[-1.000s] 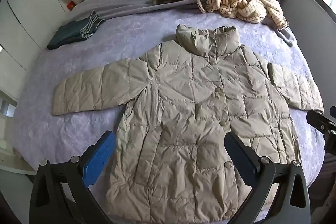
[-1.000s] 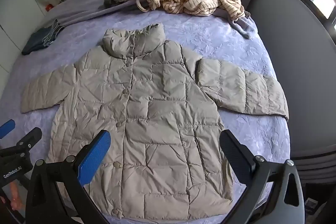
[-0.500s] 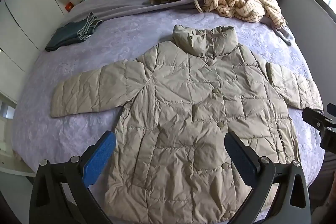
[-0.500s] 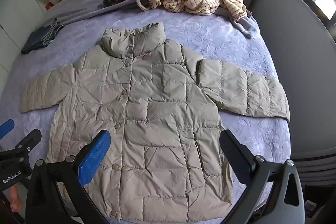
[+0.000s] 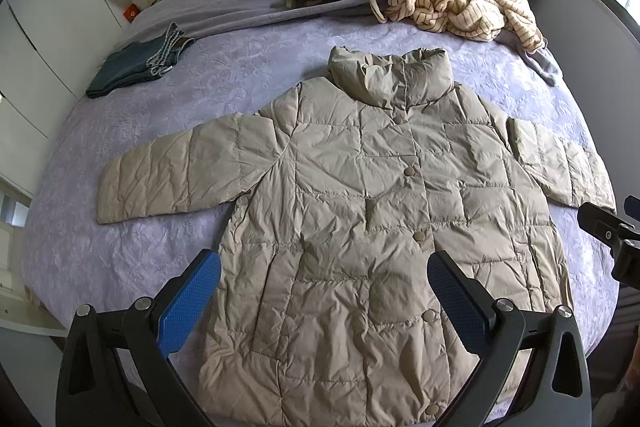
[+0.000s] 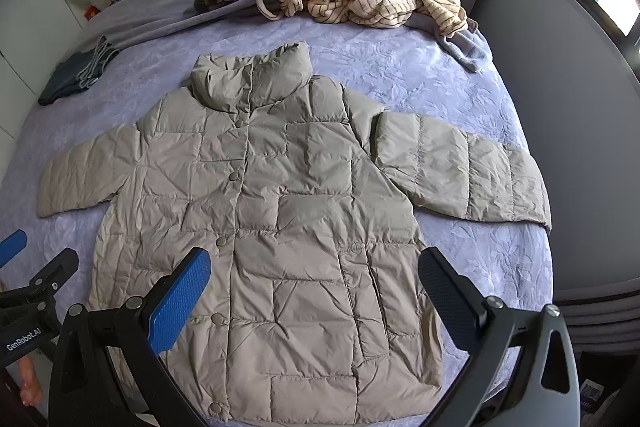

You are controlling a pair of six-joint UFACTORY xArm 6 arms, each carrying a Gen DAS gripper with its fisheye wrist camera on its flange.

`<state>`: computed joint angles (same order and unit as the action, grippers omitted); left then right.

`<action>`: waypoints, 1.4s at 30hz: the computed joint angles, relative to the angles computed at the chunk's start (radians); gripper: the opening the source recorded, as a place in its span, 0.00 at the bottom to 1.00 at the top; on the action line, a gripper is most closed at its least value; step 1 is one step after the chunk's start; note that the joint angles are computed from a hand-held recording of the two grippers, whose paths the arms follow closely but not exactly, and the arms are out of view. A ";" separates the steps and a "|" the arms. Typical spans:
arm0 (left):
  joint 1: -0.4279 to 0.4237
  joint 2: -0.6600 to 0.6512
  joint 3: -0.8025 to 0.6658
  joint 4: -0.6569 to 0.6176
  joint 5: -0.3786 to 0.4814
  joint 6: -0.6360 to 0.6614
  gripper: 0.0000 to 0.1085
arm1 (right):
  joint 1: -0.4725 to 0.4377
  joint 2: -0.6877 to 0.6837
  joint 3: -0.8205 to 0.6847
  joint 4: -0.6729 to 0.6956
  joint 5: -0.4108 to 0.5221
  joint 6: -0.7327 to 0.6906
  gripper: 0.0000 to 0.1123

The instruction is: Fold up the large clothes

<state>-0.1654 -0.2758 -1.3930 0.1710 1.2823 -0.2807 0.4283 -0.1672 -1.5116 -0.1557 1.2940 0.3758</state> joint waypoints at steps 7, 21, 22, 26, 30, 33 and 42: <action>0.000 0.004 -0.004 0.001 0.001 0.000 0.95 | 0.004 -0.005 -0.002 0.000 0.009 0.002 0.92; 0.003 -0.001 0.002 -0.002 -0.001 0.004 0.95 | 0.000 0.003 -0.002 0.004 0.001 -0.001 0.92; 0.002 0.000 0.003 -0.002 -0.004 0.003 0.95 | 0.004 -0.005 -0.002 0.002 0.009 0.003 0.92; 0.003 0.000 0.001 -0.002 0.000 0.003 0.95 | 0.001 -0.001 -0.002 0.002 0.004 0.002 0.92; 0.002 0.001 0.001 -0.001 -0.001 0.003 0.95 | -0.001 0.003 -0.003 0.003 0.000 0.000 0.92; 0.002 0.000 0.000 -0.002 0.001 0.003 0.95 | 0.002 -0.001 -0.004 0.003 0.006 0.001 0.92; 0.001 0.002 -0.001 0.000 0.001 0.000 0.95 | 0.000 0.006 -0.006 0.004 0.000 0.000 0.92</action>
